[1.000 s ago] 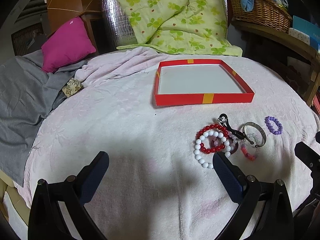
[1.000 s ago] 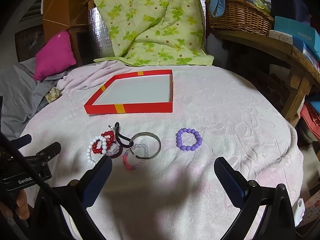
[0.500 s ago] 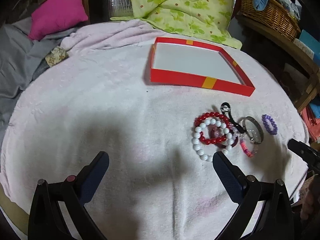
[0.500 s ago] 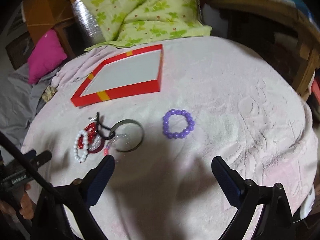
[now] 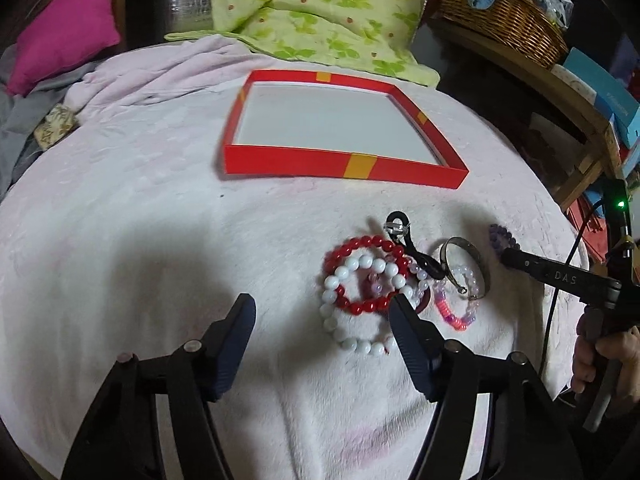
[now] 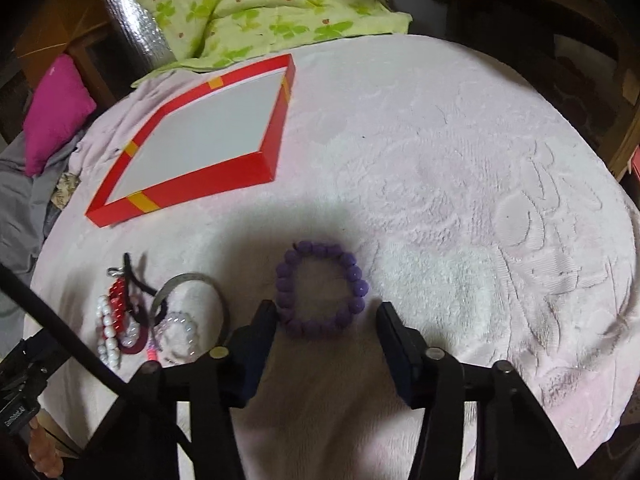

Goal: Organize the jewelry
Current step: 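Grasp the white bead bracelet with the left tool while the right tool grasps the purple bead bracelet, then carry the white bracelet into the tray with the left tool while the right tool drops the purple one there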

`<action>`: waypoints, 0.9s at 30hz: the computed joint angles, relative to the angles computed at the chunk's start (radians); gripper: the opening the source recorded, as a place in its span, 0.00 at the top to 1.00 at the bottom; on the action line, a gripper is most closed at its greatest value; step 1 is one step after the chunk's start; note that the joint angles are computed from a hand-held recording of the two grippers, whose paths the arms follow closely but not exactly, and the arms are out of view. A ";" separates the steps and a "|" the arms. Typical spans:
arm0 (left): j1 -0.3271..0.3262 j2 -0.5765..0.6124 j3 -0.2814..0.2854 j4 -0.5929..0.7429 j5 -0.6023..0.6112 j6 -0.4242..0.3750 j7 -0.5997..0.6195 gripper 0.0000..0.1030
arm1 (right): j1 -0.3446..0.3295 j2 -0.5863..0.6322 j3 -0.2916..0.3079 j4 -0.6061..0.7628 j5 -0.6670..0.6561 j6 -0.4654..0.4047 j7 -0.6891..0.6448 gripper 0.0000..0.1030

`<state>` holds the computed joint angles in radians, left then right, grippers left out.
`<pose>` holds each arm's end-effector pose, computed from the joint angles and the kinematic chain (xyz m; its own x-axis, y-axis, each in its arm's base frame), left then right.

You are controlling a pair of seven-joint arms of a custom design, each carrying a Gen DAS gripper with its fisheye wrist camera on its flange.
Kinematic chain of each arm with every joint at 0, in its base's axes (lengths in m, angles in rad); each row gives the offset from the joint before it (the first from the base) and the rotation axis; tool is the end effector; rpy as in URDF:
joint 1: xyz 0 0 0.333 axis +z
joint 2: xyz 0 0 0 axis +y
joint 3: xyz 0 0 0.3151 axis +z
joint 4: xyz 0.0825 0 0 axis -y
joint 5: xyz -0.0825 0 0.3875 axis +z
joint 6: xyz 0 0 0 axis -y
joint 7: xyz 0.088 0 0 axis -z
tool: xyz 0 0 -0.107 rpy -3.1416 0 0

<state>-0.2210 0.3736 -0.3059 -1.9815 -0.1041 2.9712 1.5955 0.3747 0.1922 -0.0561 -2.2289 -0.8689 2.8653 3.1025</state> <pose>0.5794 -0.3110 0.3537 -0.4321 -0.8858 0.1694 -0.7724 0.2665 -0.5764 0.5274 0.2190 0.3177 -0.3530 -0.9187 -0.1770 -0.7602 0.3919 -0.5182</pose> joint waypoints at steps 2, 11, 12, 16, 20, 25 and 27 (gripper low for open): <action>-0.034 0.027 0.036 0.038 0.036 -0.027 -0.028 0.38 | 0.002 0.008 -0.006 0.007 -0.016 0.000 0.010 0.60; -0.038 0.090 0.016 0.100 0.059 -0.063 -0.003 0.83 | 0.013 0.012 -0.013 0.018 -0.089 -0.015 0.049 0.83; -0.052 0.088 0.032 0.094 0.071 -0.053 -0.016 0.88 | 0.012 0.009 -0.011 0.015 -0.093 -0.015 0.050 0.86; -0.060 0.072 0.045 0.062 0.087 0.010 -0.049 0.91 | 0.009 -0.012 -0.016 -0.007 -0.163 0.018 0.110 0.88; -0.026 0.051 0.010 0.031 0.067 0.070 -0.043 0.91 | -0.003 -0.055 -0.008 -0.038 -0.299 0.037 0.222 0.88; 0.041 0.033 -0.060 -0.003 0.034 0.152 0.001 0.91 | -0.017 -0.072 0.033 -0.017 -0.450 -0.009 0.334 0.88; 0.054 0.030 -0.075 -0.009 0.032 0.170 0.009 0.91 | -0.019 -0.079 0.054 -0.010 -0.481 -0.038 0.354 0.88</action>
